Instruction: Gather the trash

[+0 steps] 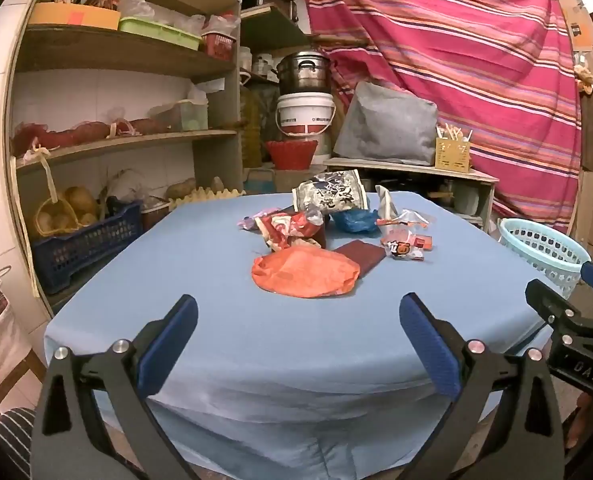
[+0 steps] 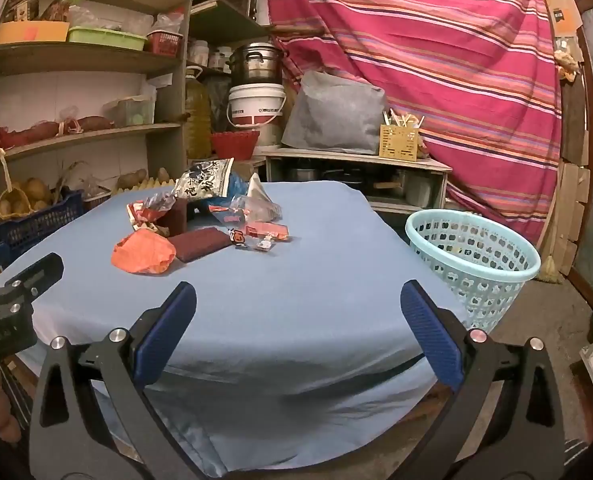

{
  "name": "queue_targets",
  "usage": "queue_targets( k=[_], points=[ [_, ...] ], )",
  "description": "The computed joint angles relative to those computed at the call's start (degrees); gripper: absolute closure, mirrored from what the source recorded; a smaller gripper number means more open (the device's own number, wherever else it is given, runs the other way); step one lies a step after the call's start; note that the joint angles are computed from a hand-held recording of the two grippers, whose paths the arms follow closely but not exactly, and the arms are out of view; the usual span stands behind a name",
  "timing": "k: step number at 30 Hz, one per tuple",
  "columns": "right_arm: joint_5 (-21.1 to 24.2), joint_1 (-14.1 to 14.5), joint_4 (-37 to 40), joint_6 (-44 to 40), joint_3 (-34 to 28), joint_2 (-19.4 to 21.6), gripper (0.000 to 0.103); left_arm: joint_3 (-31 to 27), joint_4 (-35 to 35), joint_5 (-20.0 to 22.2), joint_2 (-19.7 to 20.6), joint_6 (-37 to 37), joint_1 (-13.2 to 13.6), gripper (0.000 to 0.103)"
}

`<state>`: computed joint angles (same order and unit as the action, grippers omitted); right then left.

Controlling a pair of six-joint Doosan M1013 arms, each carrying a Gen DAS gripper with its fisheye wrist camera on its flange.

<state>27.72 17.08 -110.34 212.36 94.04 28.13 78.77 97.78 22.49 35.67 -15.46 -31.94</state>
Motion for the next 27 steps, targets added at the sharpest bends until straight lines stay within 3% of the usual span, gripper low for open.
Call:
queue_targets(
  k=[27],
  points=[
    [-0.5,0.2,2.2,-2.4,-0.7,-0.1,0.004,0.3,-2.5,-1.3,-0.1,2.1,0.7,0.005]
  ],
)
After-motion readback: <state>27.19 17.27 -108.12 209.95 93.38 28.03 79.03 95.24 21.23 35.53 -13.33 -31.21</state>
